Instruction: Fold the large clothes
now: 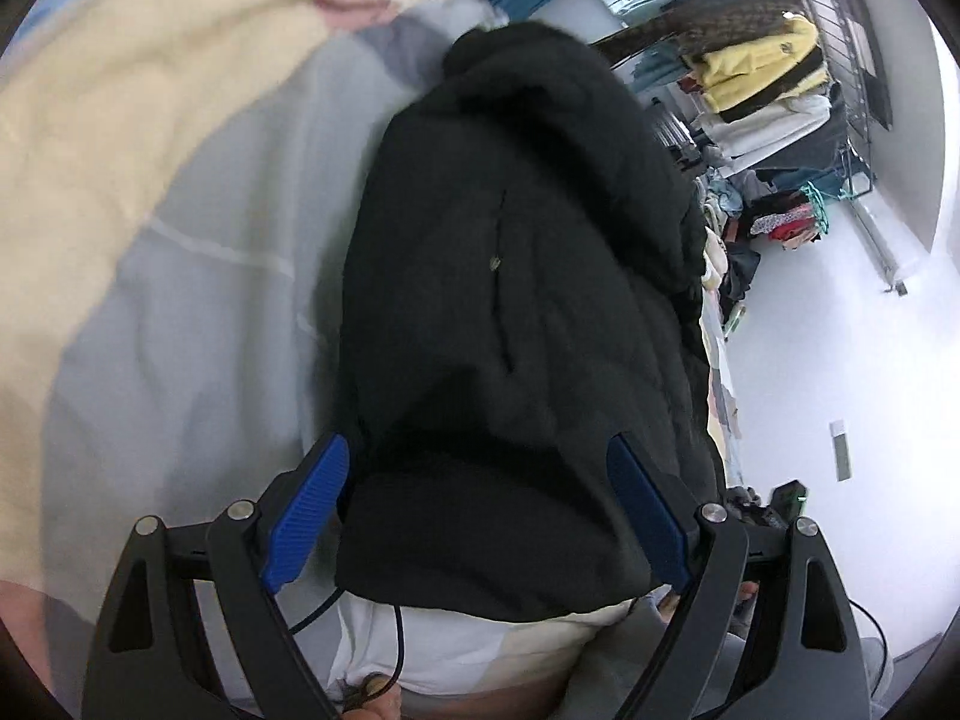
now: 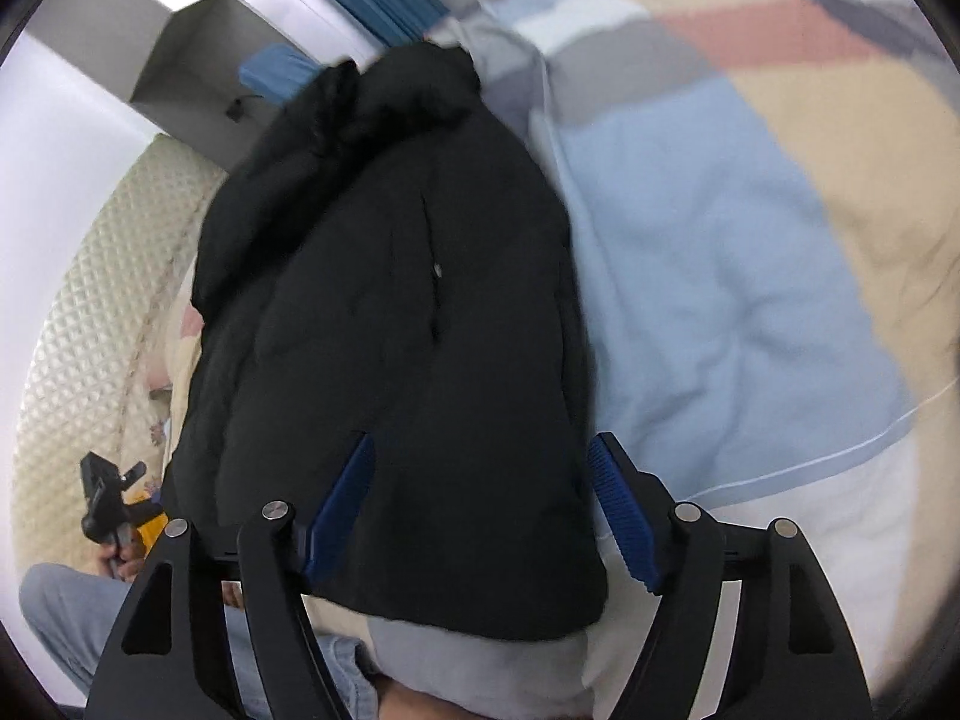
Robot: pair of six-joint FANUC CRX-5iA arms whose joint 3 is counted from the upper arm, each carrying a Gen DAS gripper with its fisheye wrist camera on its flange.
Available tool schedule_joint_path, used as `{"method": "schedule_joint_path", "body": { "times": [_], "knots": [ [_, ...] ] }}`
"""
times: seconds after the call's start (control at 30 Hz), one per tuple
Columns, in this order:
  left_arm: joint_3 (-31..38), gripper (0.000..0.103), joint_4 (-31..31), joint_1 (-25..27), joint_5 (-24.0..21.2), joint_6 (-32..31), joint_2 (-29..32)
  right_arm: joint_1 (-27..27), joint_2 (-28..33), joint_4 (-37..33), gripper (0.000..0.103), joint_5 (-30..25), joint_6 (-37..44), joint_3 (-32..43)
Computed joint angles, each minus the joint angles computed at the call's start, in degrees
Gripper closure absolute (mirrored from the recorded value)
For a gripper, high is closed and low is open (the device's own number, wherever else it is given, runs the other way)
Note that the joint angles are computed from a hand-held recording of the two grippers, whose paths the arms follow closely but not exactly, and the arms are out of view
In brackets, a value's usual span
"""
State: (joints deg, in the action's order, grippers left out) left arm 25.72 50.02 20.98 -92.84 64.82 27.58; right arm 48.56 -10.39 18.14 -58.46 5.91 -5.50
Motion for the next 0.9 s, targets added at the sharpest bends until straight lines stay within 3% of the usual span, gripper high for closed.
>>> {"method": "schedule_joint_path", "body": {
  "times": [0.17,0.4,0.53,0.7,0.77,0.83,0.9],
  "knots": [
    [0.2,0.016,-3.7,-1.0,-1.5,0.0,0.2,-1.9,0.9,-5.1,0.026,5.0,3.0,-0.4],
    [-2.1,0.016,1.0,-0.9,-2.3,-2.2,-1.4,-1.4,-0.1,-4.7,0.026,12.6,5.6,-0.9],
    [-1.2,0.016,-2.7,-1.4,-2.3,-0.2,-0.1,-2.0,1.2,-7.7,0.026,9.7,10.7,1.3],
    [-4.0,0.016,-2.5,-2.2,-0.3,0.3,-1.4,-4.3,3.2,-14.1,0.026,7.5,14.9,2.8],
    [-5.4,0.022,-1.1,-2.2,0.4,0.2,-2.2,-4.2,3.5,-14.5,0.031,8.1,16.1,3.3],
    [-6.3,0.033,1.2,-2.2,0.4,0.0,-2.5,-3.7,4.6,-13.3,0.061,7.4,17.5,5.0],
    [-6.0,0.045,2.7,-2.4,-0.2,0.0,-2.3,-3.3,5.4,-11.8,0.077,5.6,18.3,6.6]
  ]
}}
